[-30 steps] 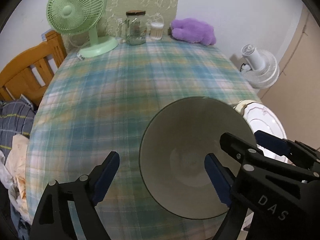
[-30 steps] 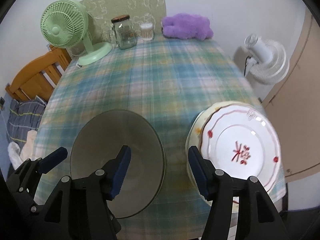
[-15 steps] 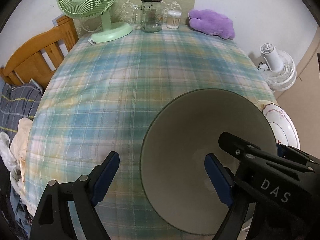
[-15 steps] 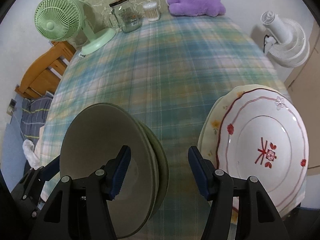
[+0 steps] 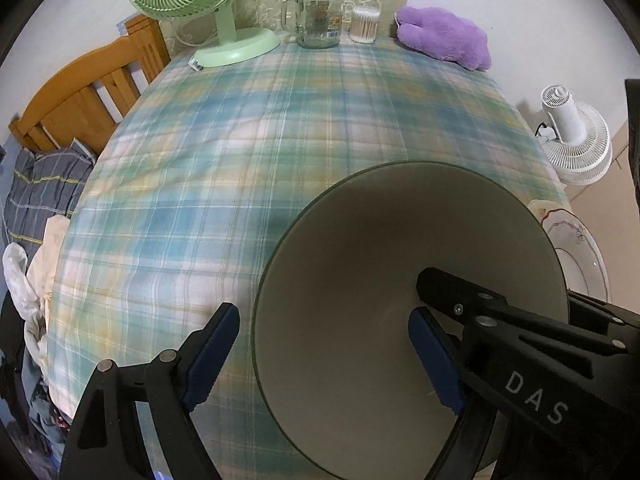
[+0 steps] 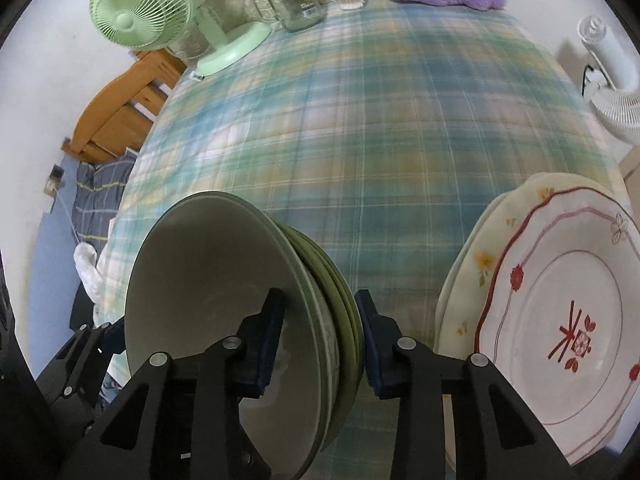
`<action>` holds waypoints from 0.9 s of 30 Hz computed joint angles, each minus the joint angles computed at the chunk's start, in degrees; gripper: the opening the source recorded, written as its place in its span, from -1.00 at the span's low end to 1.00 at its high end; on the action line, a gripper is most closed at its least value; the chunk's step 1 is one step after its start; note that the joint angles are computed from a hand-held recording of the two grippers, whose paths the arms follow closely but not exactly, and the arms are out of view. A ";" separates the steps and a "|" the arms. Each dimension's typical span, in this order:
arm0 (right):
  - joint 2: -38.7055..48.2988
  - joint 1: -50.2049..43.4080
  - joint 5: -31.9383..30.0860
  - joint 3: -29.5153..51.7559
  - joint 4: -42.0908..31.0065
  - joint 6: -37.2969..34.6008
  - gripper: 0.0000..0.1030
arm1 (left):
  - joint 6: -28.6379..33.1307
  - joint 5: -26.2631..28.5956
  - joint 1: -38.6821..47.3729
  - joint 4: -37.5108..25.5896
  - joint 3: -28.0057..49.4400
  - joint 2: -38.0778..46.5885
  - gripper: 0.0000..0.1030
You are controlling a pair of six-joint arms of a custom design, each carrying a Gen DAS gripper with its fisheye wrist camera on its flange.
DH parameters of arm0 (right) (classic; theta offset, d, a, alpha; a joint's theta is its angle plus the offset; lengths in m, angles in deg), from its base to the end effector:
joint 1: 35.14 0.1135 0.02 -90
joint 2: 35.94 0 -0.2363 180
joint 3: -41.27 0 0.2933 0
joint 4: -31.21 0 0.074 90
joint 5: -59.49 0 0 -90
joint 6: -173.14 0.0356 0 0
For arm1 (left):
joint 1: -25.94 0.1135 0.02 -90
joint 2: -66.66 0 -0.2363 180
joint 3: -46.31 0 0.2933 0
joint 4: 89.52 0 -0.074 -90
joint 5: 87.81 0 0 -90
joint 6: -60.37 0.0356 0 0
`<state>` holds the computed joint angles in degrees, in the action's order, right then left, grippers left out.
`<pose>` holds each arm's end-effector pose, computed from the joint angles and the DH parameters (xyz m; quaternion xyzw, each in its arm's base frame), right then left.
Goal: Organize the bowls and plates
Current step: 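Grip the rims of the nested bowls with both grippers, then lift the nested bowls with both grippers and carry them over the plate stack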
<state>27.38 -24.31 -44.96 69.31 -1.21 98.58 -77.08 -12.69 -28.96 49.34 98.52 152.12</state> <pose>0.1894 0.0453 0.0549 0.0148 0.9735 0.1638 0.1588 0.1660 -0.2203 0.0838 0.0463 0.9815 -0.0245 0.1844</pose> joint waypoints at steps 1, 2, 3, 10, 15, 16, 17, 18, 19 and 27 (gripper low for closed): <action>-0.07 -0.02 -0.08 -0.12 0.17 -0.15 -0.24 | 0.25 0.20 0.08 0.27 -0.06 0.06 0.70; -0.24 -0.38 -0.34 -0.26 0.12 -0.44 -0.25 | 0.42 0.42 0.18 0.38 -0.06 0.10 0.69; -0.21 -0.47 -0.37 -0.29 0.16 -0.46 -0.25 | 0.77 0.82 0.42 0.58 -0.09 0.11 0.68; -0.78 1.06 1.63 -0.44 0.27 1.84 -0.24 | 4.46 4.02 2.46 5.65 -2.71 -0.76 0.64; -1.35 3.01 4.34 -0.50 -0.05 5.00 -0.20 | 6.57 7.71 4.55 10.53 -5.38 -1.61 0.54; -1.30 3.22 4.70 -0.40 -0.18 5.51 -0.19 | 6.94 8.30 4.69 10.77 -5.54 -1.85 0.46; -1.40 3.90 5.65 -0.34 -0.26 6.52 -0.19 | 7.50 8.73 4.69 11.15 -5.70 -2.17 0.39; -1.16 4.38 6.33 -0.23 -0.07 7.10 -0.18 | 7.72 9.14 4.56 11.71 -5.90 -2.46 0.27; -1.11 4.82 6.98 -0.17 -0.02 7.58 -0.17 | 7.75 9.54 4.49 12.39 -6.30 -2.82 0.23; -0.82 8.45 11.67 0.77 -1.23 12.29 -0.13 | 9.46 12.68 5.83 13.45 -7.68 -4.17 0.18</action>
<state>26.56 -15.85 -33.29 70.09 -2.44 110.87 -67.63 -0.01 -23.13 62.79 90.84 147.95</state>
